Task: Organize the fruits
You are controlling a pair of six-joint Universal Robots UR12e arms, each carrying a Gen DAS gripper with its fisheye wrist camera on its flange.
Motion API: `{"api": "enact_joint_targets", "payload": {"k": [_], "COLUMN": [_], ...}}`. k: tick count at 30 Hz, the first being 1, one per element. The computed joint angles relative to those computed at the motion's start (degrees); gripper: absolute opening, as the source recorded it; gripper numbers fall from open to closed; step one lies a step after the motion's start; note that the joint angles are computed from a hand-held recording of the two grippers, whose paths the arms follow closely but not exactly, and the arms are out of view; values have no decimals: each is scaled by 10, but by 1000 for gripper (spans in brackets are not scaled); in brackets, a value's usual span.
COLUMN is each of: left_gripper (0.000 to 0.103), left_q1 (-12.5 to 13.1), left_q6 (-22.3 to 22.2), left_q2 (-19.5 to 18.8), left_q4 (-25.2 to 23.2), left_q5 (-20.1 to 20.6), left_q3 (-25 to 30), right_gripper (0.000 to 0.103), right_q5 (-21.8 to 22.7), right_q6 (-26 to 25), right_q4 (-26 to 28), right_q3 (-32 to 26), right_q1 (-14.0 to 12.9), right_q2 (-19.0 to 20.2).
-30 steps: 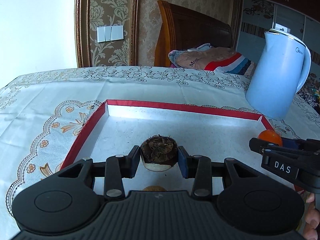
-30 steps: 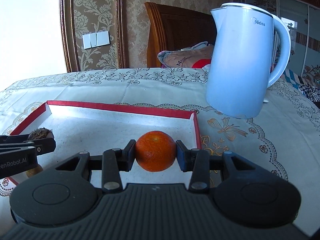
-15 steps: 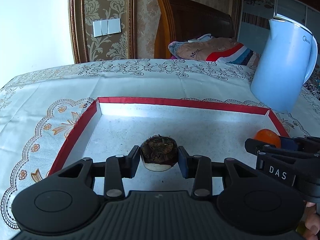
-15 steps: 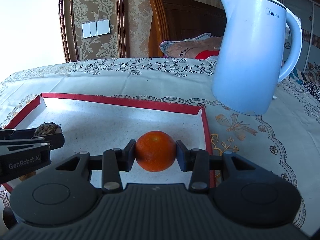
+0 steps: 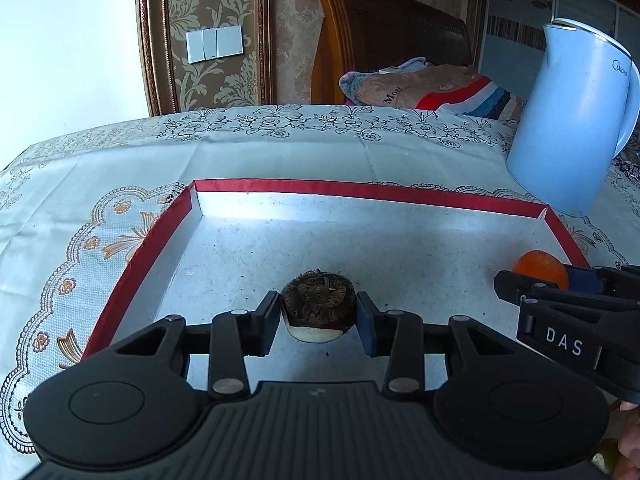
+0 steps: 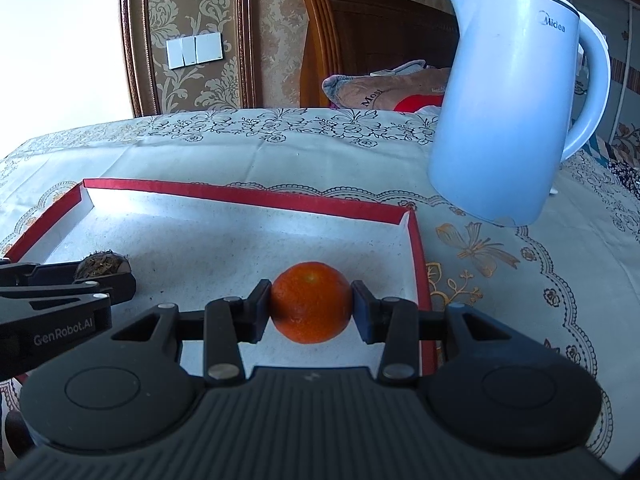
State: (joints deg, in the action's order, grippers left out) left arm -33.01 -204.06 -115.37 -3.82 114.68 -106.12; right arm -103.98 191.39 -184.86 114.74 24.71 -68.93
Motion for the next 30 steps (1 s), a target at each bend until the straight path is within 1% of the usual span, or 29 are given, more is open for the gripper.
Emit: {"api": "enact_joint_targets", "payload": {"k": [9,10,12,14,17,21,25,26,28,30], "left_gripper": [40,40,40,40,41,41,41,41,41,41], "left_q1": [-1,-1,-2,-4,-5,-5,-5,-5,-4,-4], "left_q6": [0,1,3,8,11,12,11,10,8,8], "left_q2": [0,0,0,-1,0,0,2,3,4,5], "left_q4": [7,8,14,23,28,27,31,33,36,39], "left_q5": [2,4,9,16,15,15,16,15,14,13], "left_q3": [-3,-3,-4,-5,-6,-6,-9,-10,-13,-15], "right_gripper": [42,47,53,53,53,62,64,65,73,75], "right_q5": [-3,-7,-13,-13,-8,-15,-14,-14,-18,-22], "right_q6": [-4,-5,-7,-7,-5,-5,-3,-2,-2,-2], "right_q4": [-6,-10,-18,-21,-20,-26,-32,-34,-41,-48], "right_q3": [2,2,3,4,6,7,10,11,14,15], "right_q1": [1,2,3,3,2,4,4,4,5,6], "right_q2": [0,0,0,0,-2,-2,-4,-4,-5,-5]}}
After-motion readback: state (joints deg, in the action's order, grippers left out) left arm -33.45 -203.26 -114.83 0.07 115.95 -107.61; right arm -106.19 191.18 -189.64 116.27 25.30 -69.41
